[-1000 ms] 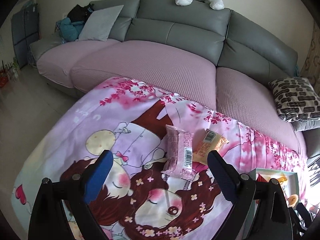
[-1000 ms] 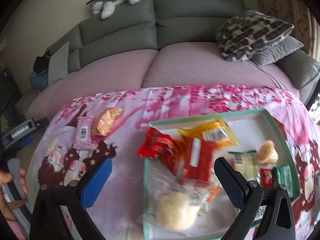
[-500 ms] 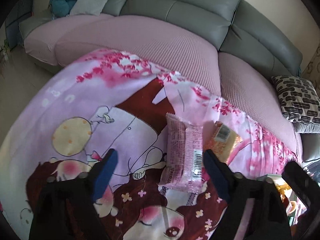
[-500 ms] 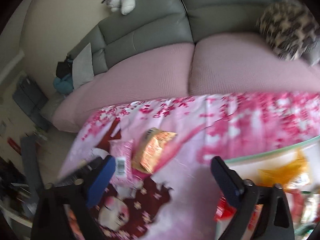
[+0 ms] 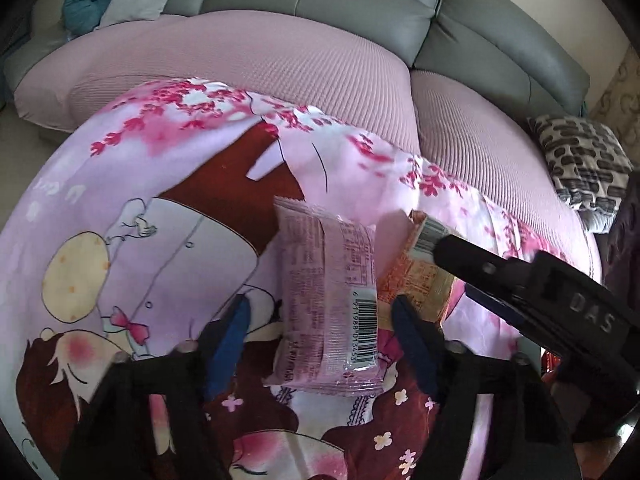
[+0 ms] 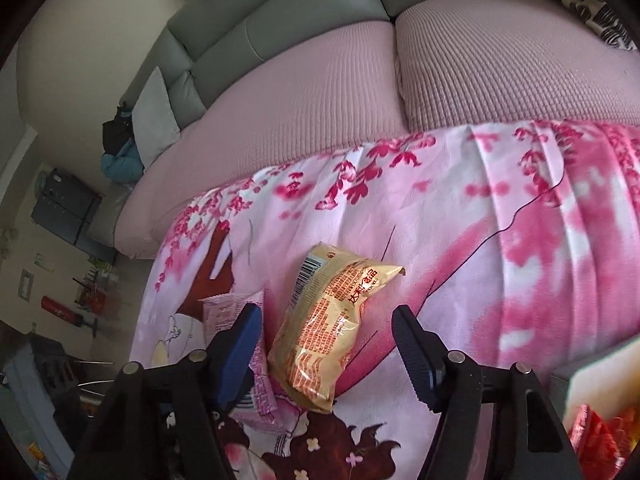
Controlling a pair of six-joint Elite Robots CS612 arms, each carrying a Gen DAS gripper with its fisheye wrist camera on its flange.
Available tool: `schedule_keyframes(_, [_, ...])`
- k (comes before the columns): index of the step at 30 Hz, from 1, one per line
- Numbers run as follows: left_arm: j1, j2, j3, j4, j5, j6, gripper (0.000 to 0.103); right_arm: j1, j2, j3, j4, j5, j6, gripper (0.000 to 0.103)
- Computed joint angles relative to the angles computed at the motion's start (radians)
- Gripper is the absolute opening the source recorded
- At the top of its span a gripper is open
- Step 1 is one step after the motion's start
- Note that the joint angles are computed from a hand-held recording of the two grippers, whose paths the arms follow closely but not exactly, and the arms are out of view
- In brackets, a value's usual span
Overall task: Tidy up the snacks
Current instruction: 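Grasp the pink wafer bag with the left tool while the right tool grasps the orange bread bag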
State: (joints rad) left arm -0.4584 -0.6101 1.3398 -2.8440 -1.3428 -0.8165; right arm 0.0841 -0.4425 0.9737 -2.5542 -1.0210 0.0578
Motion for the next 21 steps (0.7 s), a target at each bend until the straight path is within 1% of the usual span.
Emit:
schedule_keyframes(2, [0.001,0.004,-0.008,0.020,-0.004,0.001,0.059,0.003,0.011,-0.016,0.022,-0.002,0.006,0.063])
schedule_keyframes(4, [0.004,0.008,-0.014,0.025,-0.017,-0.005,0.056,0.005,0.018,-0.025,0.038,0.006,0.009,0.058])
schedule_keyframes(5, [0.005,0.009,-0.014,0.026,-0.020,-0.005,0.048,0.005,0.020,-0.026,0.040,0.013,0.010,0.052])
schedule_keyframes(6, [0.005,0.008,-0.015,0.032,-0.021,-0.007,0.044,0.006,0.022,-0.027,0.041,0.019,0.008,0.049])
schedule_keyframes(7, [0.005,0.007,-0.013,0.031,-0.021,-0.010,0.043,0.005,0.024,-0.027,0.041,0.031,0.008,0.045])
schedule_keyframes(8, [0.006,0.006,-0.010,0.022,-0.025,-0.013,0.041,0.005,0.024,-0.025,0.035,0.040,0.009,0.042])
schedule_keyframes(10, [0.006,0.002,-0.005,0.021,-0.024,-0.018,0.040,0.004,0.017,-0.013,0.026,0.037,0.003,0.039])
schedule_keyframes(13, [0.005,-0.006,0.002,0.033,-0.014,-0.026,0.040,-0.002,-0.001,0.019,-0.003,0.049,0.003,0.038])
schedule_keyframes(15, [0.003,-0.018,0.015,0.033,-0.006,-0.037,0.039,-0.010,-0.022,0.055,-0.039,0.060,0.009,0.038])
schedule_keyframes(19, [-0.008,-0.054,0.054,0.010,0.031,-0.041,0.039,-0.027,-0.075,0.143,-0.118,0.085,0.027,0.037])
schedule_keyframes(21, [-0.016,-0.073,0.076,-0.007,0.054,-0.035,0.039,-0.034,-0.110,0.197,-0.153,0.076,0.028,0.037])
